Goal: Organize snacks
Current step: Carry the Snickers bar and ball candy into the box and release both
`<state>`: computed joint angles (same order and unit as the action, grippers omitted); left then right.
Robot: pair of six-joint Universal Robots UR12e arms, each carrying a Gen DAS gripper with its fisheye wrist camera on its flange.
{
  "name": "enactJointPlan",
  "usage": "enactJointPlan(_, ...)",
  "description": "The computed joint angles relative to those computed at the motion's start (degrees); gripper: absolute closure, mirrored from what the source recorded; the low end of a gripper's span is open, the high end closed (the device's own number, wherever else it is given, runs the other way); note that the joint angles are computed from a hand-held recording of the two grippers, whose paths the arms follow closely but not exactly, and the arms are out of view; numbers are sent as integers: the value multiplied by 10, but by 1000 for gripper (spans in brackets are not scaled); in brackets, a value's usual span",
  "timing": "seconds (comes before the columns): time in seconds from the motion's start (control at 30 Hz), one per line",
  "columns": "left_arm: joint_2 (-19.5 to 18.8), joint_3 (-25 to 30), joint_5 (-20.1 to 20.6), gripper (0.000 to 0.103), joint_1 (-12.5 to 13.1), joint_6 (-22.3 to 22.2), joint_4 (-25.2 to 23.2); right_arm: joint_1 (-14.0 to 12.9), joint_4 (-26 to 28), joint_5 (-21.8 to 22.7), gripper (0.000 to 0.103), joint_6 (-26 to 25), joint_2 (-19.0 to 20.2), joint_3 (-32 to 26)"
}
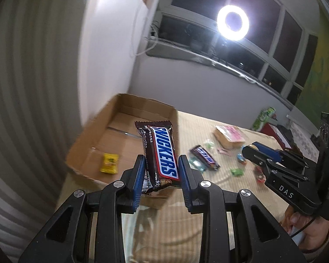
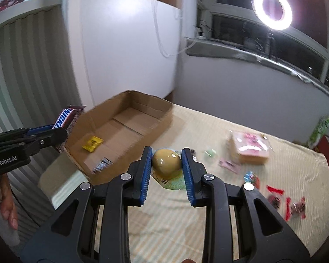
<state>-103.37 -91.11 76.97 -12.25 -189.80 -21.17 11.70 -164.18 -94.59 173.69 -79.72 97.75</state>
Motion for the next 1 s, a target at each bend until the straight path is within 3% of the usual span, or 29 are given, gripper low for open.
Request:
enactJointPlan(0.4,5,-11,13,74,23,-7,8,32,16,23,74,-30,52,-61)
enactJointPlan(1.0,-13,5,-6,74,35,-5,-11,39,44,35,74,-35,95,-104)
